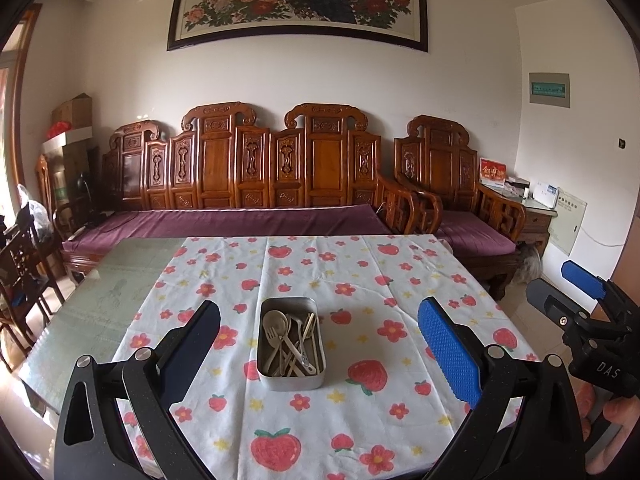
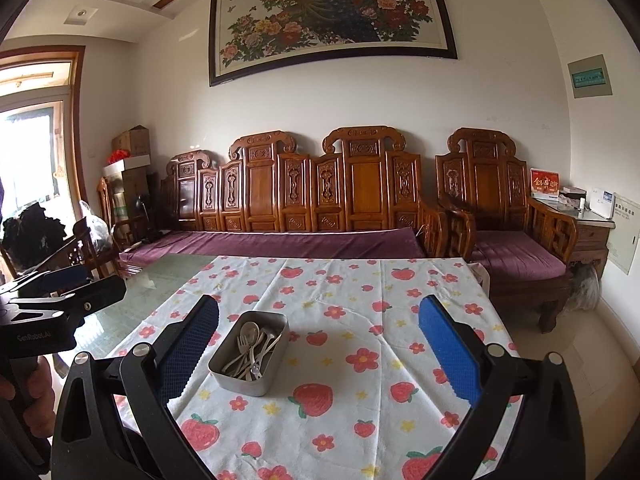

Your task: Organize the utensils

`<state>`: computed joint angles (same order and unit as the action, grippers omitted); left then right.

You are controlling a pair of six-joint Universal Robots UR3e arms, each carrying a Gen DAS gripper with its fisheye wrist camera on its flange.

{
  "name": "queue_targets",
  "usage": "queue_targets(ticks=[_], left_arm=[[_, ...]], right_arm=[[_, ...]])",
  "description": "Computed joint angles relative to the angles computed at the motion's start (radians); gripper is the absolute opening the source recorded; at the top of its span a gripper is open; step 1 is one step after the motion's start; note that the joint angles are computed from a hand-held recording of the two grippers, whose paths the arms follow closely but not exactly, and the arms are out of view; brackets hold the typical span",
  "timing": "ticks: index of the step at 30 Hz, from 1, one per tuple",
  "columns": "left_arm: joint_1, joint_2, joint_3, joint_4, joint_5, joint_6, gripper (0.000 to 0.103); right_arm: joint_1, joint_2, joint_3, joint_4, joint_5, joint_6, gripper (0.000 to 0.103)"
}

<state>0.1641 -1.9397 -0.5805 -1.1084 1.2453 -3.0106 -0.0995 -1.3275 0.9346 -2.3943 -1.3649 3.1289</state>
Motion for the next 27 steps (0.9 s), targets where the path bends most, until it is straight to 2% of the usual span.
queue_targets(ticks=[27], left_arm=[[0.000, 0.036, -0.090, 0.050, 0.007, 0.020, 0.096]], right_arm=[[0.014, 0.012, -0.012, 0.005, -0.002, 0.006, 0.101]])
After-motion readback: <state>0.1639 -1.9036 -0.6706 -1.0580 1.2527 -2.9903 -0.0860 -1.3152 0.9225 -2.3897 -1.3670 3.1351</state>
